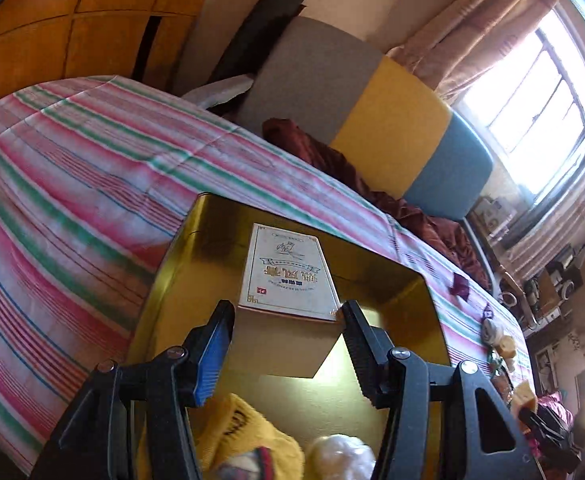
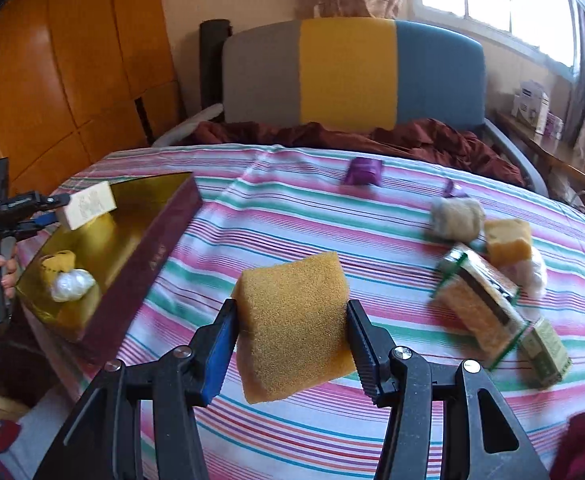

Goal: Organize objects
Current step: 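Carry the white box to the gold tray with left tool while right holds sponge, then release the white box with left tool while right tool drops sponge into tray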

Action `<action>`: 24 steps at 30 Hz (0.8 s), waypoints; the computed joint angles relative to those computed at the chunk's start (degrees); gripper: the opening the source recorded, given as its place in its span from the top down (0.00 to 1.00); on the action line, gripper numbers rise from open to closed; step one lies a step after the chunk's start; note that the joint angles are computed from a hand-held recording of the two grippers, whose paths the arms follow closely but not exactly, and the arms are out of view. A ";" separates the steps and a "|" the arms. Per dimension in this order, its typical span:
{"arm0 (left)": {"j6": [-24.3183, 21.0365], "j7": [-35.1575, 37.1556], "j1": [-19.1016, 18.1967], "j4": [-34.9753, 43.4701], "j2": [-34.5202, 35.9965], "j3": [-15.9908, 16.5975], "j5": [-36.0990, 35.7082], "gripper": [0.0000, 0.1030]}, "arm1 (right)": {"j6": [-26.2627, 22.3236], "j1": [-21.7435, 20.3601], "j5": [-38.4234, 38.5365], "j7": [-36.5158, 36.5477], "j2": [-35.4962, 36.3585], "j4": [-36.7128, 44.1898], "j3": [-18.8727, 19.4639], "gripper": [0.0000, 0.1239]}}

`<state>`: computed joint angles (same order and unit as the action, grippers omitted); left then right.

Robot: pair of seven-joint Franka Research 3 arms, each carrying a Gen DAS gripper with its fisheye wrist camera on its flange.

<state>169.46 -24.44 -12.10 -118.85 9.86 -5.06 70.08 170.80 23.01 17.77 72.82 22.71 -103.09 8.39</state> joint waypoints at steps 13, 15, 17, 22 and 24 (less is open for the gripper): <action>-3.06 13.22 -0.49 -3.26 -1.47 -0.46 -17.48 0.39 | -3.75 1.34 4.14 -6.50 1.81 4.89 5.27 0.56; -4.11 9.94 -0.97 -4.04 -2.88 -0.30 -14.52 0.38 | -4.95 2.58 3.64 -6.15 2.62 6.47 4.53 0.56; -3.72 3.20 -1.10 -4.72 -4.24 -0.04 -7.89 0.38 | -6.30 3.67 3.12 -5.85 3.84 8.66 4.24 0.56; -8.60 -7.57 0.05 -6.79 -8.27 -2.94 1.82 0.38 | -9.32 6.62 1.13 -5.03 7.51 14.67 3.39 0.56; -9.41 -9.35 0.63 -7.20 -8.91 -4.07 2.33 0.38 | -11.42 8.68 -0.92 -2.94 9.56 18.04 1.94 0.56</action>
